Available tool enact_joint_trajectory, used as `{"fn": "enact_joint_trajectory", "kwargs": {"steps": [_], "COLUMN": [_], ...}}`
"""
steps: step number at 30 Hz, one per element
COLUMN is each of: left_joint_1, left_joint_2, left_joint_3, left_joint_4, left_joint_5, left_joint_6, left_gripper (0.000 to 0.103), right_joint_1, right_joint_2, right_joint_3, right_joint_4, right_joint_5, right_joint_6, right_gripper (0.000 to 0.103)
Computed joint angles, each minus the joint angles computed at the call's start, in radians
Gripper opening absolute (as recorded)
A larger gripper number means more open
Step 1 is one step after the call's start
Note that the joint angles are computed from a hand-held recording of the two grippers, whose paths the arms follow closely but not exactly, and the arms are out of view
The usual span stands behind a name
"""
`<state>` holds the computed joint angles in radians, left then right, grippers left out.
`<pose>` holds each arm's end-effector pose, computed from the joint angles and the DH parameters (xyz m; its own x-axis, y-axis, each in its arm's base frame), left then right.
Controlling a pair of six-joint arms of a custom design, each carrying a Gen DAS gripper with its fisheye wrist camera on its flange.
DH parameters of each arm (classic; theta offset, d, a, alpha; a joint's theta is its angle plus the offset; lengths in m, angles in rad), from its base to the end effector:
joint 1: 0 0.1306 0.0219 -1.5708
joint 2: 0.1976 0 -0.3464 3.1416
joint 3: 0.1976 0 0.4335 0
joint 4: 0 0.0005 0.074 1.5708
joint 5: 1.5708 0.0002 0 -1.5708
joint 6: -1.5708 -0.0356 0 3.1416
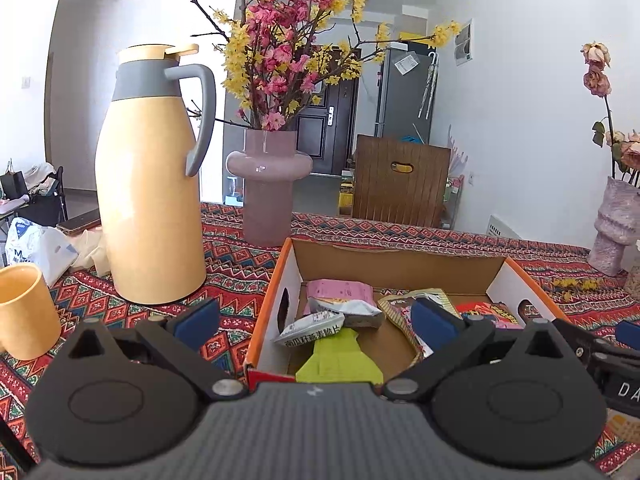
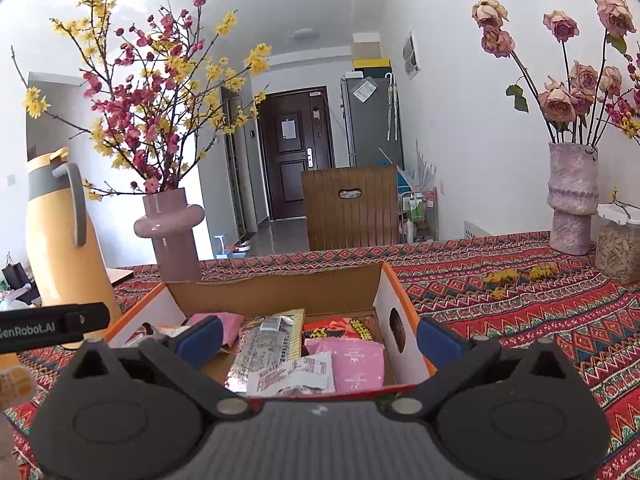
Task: Organize snacks
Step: 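Move both tools back from the box to the snack pile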
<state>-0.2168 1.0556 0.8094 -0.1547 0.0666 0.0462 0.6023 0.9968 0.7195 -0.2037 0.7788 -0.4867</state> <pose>0.4241 -0.0964 0.3111 -0.3934 0.0395 -0.9185 0.2566 0.9641 -0.0685 0.3436 0.2053 0.2879 -0.2856 0.2077 -0.9356 0.2755 0.9528 0.1274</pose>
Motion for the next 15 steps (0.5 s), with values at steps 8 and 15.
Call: {"fn": "enact_joint_trajectory", "kwargs": {"steps": [8, 15], "left_joint_1": [0.031, 0.064], "left_joint_2": [-0.109, -0.195], "left_joint_3": [-0.073, -0.135], "left_joint_4": [-0.078, -0.139], "left_joint_5": [0.052, 0.087], "left_joint_6": [-0.029, -0.049], "left_gripper": [0.103, 0.103], "right_joint_1": [0.07, 0.138], "right_joint_2": [-0.037, -0.062], "right_joint_3": [-0.024, -0.051], "right_joint_4": [-0.132, -0.219], "right_joint_5": [-0.007, -0.026], "right_joint_6": [-0.121, -0.228], "right_gripper": [0.103, 0.103]}}
